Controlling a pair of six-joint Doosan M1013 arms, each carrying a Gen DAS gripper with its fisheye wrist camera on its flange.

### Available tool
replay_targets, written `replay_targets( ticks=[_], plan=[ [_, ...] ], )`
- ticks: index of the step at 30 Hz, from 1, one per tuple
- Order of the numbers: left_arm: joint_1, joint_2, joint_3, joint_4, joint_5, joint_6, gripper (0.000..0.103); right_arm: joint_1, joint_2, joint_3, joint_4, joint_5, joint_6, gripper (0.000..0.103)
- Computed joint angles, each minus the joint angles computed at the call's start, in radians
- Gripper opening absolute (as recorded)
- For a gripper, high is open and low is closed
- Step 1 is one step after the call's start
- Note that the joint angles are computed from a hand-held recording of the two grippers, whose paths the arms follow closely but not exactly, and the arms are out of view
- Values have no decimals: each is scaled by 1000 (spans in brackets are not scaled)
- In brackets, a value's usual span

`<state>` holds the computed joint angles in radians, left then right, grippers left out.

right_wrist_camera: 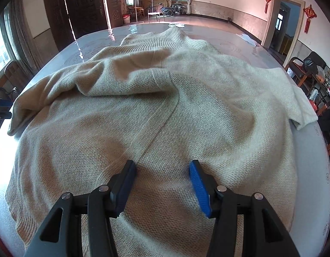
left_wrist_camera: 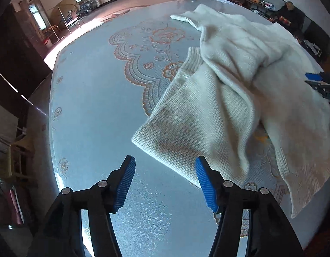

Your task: Fold clothes

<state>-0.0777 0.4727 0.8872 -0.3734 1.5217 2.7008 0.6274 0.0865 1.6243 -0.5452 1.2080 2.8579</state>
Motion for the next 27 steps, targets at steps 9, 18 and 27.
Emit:
replay_targets(
  ticks=[9,18,27],
  plan=[
    [-29,49,-30,-37,75,-56,70,-9,1,-5,22,1,-18,55],
    [82,138,-208,-338,512,-584,18,-8,-1,-3,20,-5,-15,55],
    [226,48,23,-1065,403,-1289,18,-14,-13,11,24,-21,-36,55]
  ],
)
